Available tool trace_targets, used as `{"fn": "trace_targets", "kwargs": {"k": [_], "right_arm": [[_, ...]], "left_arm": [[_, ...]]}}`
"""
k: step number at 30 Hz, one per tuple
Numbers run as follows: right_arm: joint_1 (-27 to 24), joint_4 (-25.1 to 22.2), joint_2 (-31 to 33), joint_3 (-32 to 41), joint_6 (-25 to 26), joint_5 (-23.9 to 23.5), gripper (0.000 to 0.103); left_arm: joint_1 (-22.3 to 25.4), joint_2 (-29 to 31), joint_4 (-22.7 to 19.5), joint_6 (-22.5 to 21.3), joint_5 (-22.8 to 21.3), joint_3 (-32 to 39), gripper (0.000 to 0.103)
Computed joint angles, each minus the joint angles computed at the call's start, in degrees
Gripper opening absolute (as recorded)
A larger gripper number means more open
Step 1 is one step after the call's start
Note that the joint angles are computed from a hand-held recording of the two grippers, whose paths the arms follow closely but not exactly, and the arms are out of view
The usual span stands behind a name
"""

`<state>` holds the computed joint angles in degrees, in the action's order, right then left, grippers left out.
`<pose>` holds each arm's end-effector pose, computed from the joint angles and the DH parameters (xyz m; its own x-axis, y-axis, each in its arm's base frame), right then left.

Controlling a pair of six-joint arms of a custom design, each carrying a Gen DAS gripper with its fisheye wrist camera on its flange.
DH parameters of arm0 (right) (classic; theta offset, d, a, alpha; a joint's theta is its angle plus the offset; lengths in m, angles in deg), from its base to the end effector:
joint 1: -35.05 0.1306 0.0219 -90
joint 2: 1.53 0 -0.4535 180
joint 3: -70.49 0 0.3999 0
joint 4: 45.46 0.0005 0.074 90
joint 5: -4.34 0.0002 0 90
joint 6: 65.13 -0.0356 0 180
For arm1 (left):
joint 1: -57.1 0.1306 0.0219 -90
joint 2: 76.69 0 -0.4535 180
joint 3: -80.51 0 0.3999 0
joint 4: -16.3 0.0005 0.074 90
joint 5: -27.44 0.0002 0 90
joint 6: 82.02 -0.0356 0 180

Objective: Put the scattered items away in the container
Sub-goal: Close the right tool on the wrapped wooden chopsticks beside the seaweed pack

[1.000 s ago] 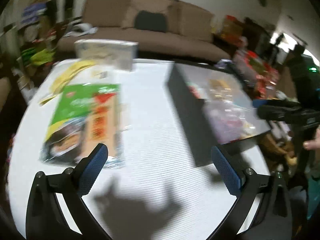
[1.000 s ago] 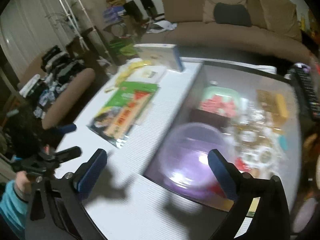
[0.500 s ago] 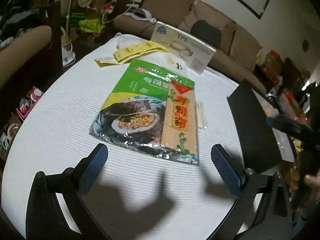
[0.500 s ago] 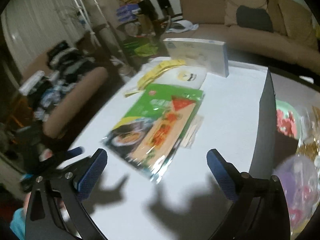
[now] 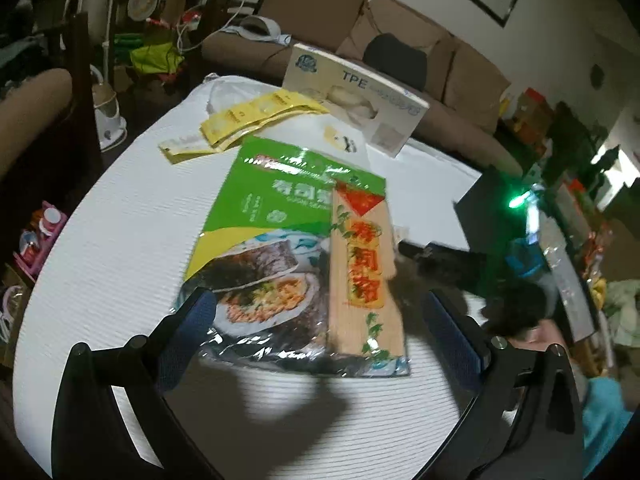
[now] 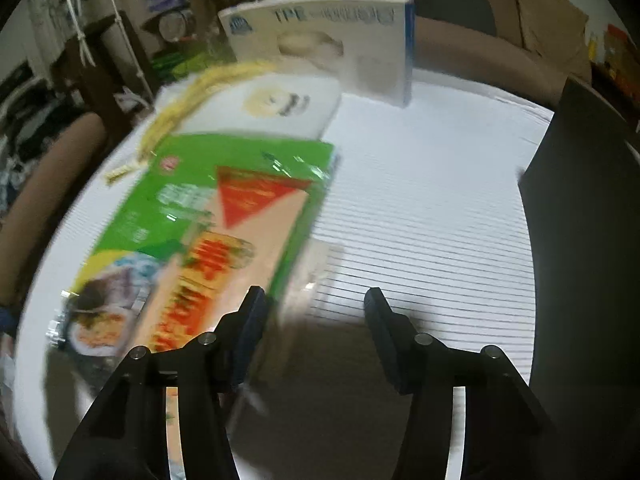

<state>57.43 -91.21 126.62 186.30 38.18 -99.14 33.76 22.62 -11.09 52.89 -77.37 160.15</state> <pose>0.6905 0.2928 0.3095 -0.6524 -0.5107 -0.5599 -0.6519 0.7550 0.0709 0.5043 -0.2082 0.3640 -0.6336 -0.4700 -0.6146 -0.3165 0.8823 -0.3484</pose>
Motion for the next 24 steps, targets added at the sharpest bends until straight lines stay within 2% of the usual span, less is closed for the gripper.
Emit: {"fn": "trace_targets", "kwargs": {"k": [4,5,8,9,12,15,19,21,24], "right_arm": [[-0.18,1.95,-0.17,-1.23,2.79,-0.63,0.05],[-0.02,2.29,-0.33,-1.49,4.15,0.45,0.05],[0.48,4.94,-1.0,-2.44,7.02,8.54,0.05],[0.15,4.4,-0.68,-1.79,6.78,9.22,0.05],[-1.47,0.51,0.38,1.15,2.82,5.99,0.047],[-2.3,0.16,-0.04,1.41,0.99,1.17,0.047],[-1.31,-2.08,1.56,3.27,2.22,3.36,0.048],[-0.74,-0.35,1.32,2.16,3.21,4.62,0.049],[-0.4,0.96,0.81,1.02,3.46,5.63,0.043]], "left_arm": [[-0.13,0.35,0.4,-0.37,0.68,1.45,0.103],[-0.2,0.35,0.53,-0.27,0.89,1.65,0.103],[-0.61,0.38,0.49,-0.62,0.46,2.08,0.103],[-0.66,0.48,0.2,-0.67,0.35,2.25,0.103],[-0.34,0.65,-0.01,-0.01,1.2,2.08,0.103],[-0.01,0.56,0.1,0.61,1.76,1.56,0.103],[0.11,0.47,0.1,1.04,1.92,1.22,0.103],[0.08,0.65,-0.36,0.98,1.89,1.39,0.103],[0.02,1.13,-1.14,0.92,1.98,1.81,0.103]]}}
